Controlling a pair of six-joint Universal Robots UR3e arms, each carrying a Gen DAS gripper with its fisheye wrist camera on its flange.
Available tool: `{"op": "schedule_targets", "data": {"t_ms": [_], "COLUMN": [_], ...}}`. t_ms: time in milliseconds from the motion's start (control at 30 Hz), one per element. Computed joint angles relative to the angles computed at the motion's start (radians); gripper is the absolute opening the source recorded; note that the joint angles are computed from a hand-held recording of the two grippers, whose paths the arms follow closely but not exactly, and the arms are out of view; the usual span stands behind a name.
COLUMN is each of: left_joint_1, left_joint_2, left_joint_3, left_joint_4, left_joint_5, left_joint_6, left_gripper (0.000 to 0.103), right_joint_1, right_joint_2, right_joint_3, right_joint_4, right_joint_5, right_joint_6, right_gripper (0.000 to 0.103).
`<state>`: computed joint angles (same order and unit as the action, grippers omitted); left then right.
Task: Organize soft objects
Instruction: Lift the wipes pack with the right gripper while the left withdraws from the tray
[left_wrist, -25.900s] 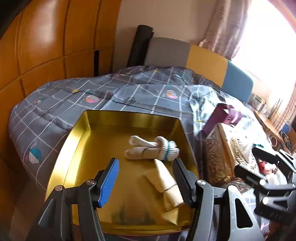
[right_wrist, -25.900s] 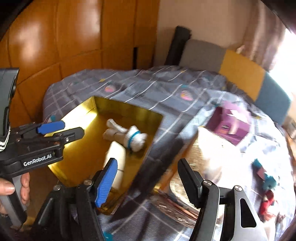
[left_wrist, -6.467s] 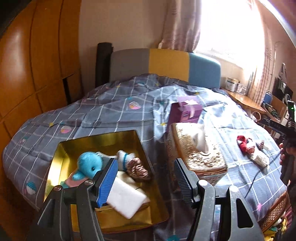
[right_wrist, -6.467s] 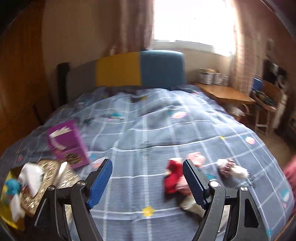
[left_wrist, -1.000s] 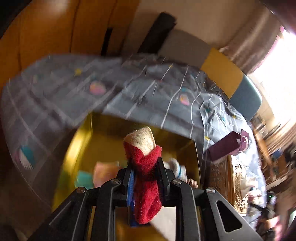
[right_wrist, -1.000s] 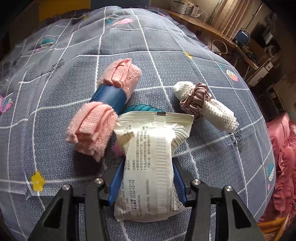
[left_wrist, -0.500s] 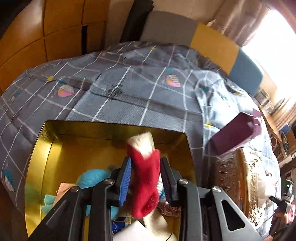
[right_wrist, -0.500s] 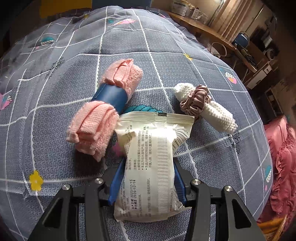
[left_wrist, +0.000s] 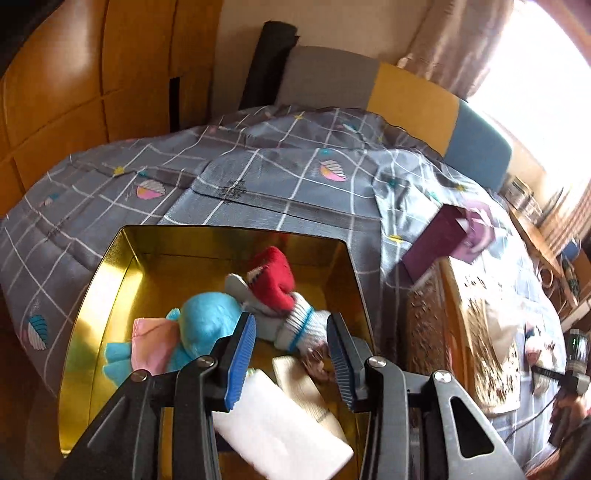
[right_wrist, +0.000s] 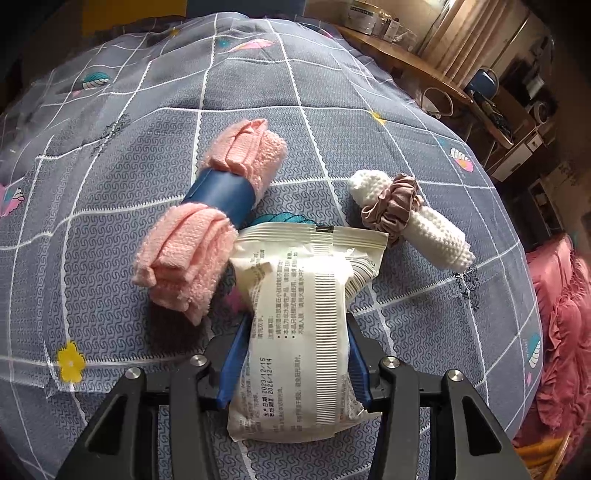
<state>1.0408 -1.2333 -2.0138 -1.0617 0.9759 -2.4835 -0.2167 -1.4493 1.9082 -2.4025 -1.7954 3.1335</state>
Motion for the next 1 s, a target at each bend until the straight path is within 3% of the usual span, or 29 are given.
{"op": "schedule_targets", "data": {"t_ms": [433,1000], "left_joint_1": [0.076,0.139], "left_joint_2": [0.337,0.436], "left_joint_3": [-0.147,-0.162], "left_joint_4": [-0.197,-0.331], "left_joint_5": [-0.053,-0.086], "left_joint_6": [0.219,0.333], "left_gripper": [0.04,0.04], "right_joint_1": [-0.003,-0.104], "right_joint_2": [-0.009,-0.05], "right_joint_3": [0.007,0.028], "right_joint_4": [-0.002,-0.005], "right_joint_5": [0.003,0.076], "right_joint_6": [-0.006,0.022], "right_gripper": [0.049,0.044]}}
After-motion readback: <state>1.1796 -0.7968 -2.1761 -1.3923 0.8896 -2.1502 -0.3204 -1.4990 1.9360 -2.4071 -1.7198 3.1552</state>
